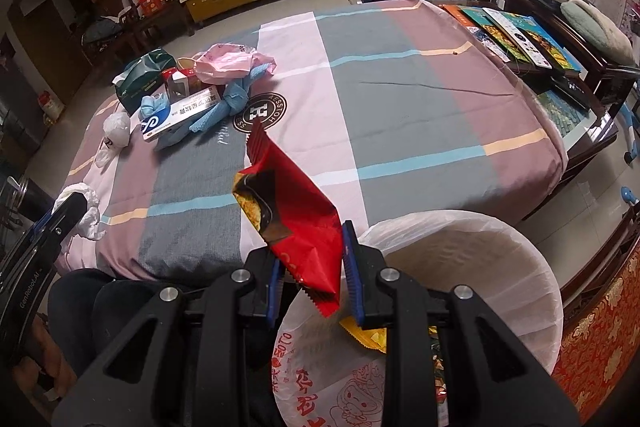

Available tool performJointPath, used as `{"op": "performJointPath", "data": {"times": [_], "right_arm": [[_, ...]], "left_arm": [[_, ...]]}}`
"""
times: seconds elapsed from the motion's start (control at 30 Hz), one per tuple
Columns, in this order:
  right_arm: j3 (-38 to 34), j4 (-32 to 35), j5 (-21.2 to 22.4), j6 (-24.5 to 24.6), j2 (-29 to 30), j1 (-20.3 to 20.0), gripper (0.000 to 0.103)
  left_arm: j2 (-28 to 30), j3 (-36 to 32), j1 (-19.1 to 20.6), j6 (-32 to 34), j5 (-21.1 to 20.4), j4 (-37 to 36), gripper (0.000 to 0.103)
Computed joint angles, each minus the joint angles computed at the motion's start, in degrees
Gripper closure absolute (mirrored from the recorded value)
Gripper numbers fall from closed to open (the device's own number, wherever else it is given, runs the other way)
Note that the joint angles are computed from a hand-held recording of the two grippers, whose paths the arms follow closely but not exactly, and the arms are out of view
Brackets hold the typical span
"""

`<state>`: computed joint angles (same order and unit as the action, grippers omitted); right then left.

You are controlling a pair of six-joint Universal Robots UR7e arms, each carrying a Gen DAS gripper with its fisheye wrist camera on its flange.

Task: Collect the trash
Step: 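Carry the tissue with the left tool while the right tool carries the red wrapper to the bin, then open both tools over the bin to drop the tissue and red wrapper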

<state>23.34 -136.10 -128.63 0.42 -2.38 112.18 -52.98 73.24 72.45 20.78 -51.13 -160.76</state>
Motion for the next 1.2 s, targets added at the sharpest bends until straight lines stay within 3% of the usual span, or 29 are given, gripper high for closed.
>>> {"op": "performJointPath", "data": {"times": [0.2, 0.3, 0.4, 0.57, 0.7, 0.77, 0.83, 0.9, 1.0, 1.07, 1.13, 1.2], "right_arm": [[3.21, -1.56, -0.24, -0.7, -1.9, 0.1, 0.076], [8.81, -4.63, -0.74, -1.38, -5.31, 0.06, 0.076], [16.73, -8.26, -1.85, -1.73, -10.06, -0.24, 0.076], [30.67, -12.43, -3.33, -0.68, -17.98, -1.69, 0.076], [38.2, -9.7, -2.63, 5.13, -22.07, -4.16, 0.075], [40.21, -8.02, -1.55, 7.89, -23.24, -5.24, 0.067], [42.09, -9.46, -0.96, 10.7, -24.34, -6.04, 0.043], [44.56, -14.42, 0.78, 12.64, -26.09, -6.73, 0.035], [46.24, -18.62, 1.26, 13.79, -27.81, -7.17, 0.035], [46.71, -20.81, 0.35, 13.45, -28.29, -7.1, 0.035], [47.41, -22.13, 0.22, 13.38, -28.76, -7.16, 0.035], [48.01, -22.85, 0.67, 13.46, -29.11, -7.29, 0.035]], "left_arm": [[0.06, -0.02, -0.05, 0.06, -0.1, 0.01, 0.08], [-0.12, 0.07, -0.14, -0.2, -1.03, 1.21, 0.08], [-1.09, -0.28, 0.79, -4.38, -6.9, 7.66, 0.08], [-1.07, 0.51, 0.43, -6.17, -10.79, 13.83, 0.08], [-1.21, 2.43, -0.24, -5.07, -16.33, 18.5, 0.08], [-0.9, 2.24, -0.04, -5.61, -20.35, 22.34, 0.08], [-0.17, 1.68, 0.26, -5.71, -24.66, 26.81, 0.08], [0.67, 1.4, 0.26, -4.98, -27.4, 29.93, 0.08], [1.76, 1.14, 0.05, -4.0, -29.54, 33.09, 0.079], [2.69, 0.8, -0.26, -3.71, -29.99, 34.86, 0.072], [3.33, 0.78, -0.58, -3.95, -29.38, 35.24, 0.041], [3.43, 1.03, -0.53, -4.72, -29.86, 34.66, 0.033]]}}
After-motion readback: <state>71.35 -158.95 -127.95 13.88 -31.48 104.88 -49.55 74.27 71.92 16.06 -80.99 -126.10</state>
